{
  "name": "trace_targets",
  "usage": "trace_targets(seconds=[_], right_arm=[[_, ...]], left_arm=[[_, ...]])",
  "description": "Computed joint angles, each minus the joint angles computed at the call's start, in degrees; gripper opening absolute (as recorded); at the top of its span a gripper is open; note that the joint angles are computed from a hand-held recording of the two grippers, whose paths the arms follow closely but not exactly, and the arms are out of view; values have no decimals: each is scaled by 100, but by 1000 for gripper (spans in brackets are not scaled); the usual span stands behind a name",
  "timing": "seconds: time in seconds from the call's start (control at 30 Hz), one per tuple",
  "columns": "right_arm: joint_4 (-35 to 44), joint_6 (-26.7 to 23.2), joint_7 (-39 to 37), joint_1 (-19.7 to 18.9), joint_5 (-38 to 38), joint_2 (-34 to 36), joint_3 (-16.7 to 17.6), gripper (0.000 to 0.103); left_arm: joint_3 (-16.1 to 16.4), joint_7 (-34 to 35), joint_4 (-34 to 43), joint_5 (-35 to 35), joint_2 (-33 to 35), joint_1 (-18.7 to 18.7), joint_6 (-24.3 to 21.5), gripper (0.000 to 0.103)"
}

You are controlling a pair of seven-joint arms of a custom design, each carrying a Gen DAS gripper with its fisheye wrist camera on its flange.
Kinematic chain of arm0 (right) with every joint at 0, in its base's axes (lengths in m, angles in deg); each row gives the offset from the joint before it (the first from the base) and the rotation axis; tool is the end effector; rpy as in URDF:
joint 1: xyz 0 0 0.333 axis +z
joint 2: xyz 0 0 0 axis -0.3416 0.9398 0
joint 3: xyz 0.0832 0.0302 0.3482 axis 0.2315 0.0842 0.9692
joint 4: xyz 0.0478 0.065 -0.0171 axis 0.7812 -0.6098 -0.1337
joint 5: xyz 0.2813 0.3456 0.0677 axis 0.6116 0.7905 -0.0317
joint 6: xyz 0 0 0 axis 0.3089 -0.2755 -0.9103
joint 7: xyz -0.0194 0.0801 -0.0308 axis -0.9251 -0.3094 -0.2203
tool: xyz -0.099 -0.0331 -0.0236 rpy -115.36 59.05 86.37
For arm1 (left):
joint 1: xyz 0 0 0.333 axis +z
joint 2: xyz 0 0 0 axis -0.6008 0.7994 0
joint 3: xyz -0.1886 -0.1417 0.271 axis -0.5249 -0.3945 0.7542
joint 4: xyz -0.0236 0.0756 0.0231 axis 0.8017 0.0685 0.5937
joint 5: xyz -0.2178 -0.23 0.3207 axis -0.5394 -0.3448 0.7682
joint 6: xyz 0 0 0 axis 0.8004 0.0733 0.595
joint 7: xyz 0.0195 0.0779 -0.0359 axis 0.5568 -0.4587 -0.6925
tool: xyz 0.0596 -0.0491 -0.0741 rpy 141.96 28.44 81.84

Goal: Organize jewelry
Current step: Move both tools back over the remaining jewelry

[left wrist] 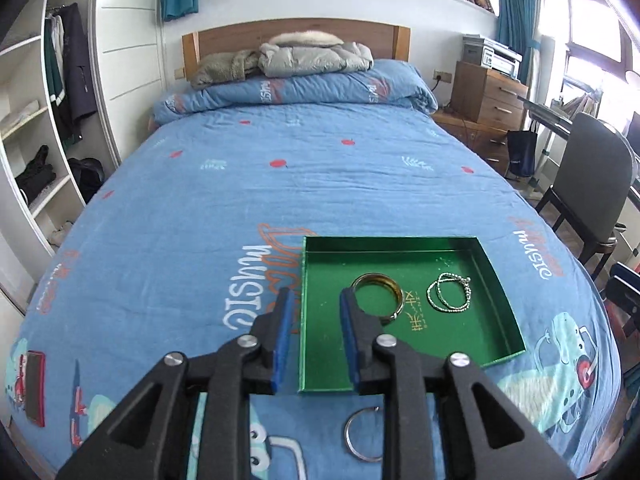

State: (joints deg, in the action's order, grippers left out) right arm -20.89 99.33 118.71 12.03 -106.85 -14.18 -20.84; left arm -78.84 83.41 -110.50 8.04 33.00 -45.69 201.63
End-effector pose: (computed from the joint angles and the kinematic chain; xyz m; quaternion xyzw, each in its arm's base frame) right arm 0.4862 0.4580 0.6575 -0.6309 0.6274 -0.3017 0.3425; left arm 0.5660 -0.2540 0.6528 -0.5480 0.7274 -0.3305 0.2477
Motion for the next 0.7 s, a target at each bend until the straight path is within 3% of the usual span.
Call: trace_targets(seconds=[0.07, 0.3, 0.7], right_arm=[[-234, -139, 288, 94, -186, -334, 125, 41], [-805, -745, 965, 211, -389, -1166, 733, 42], [-1526, -757, 1943, 271, -103, -1697, 1243, 42]], left_arm=[[38, -27, -409, 21, -524, 63, 133, 35], [233, 563, -1602, -690, -2061, 121, 165, 38], [230, 1153, -2900, -1484, -3406, 285, -60, 38]])
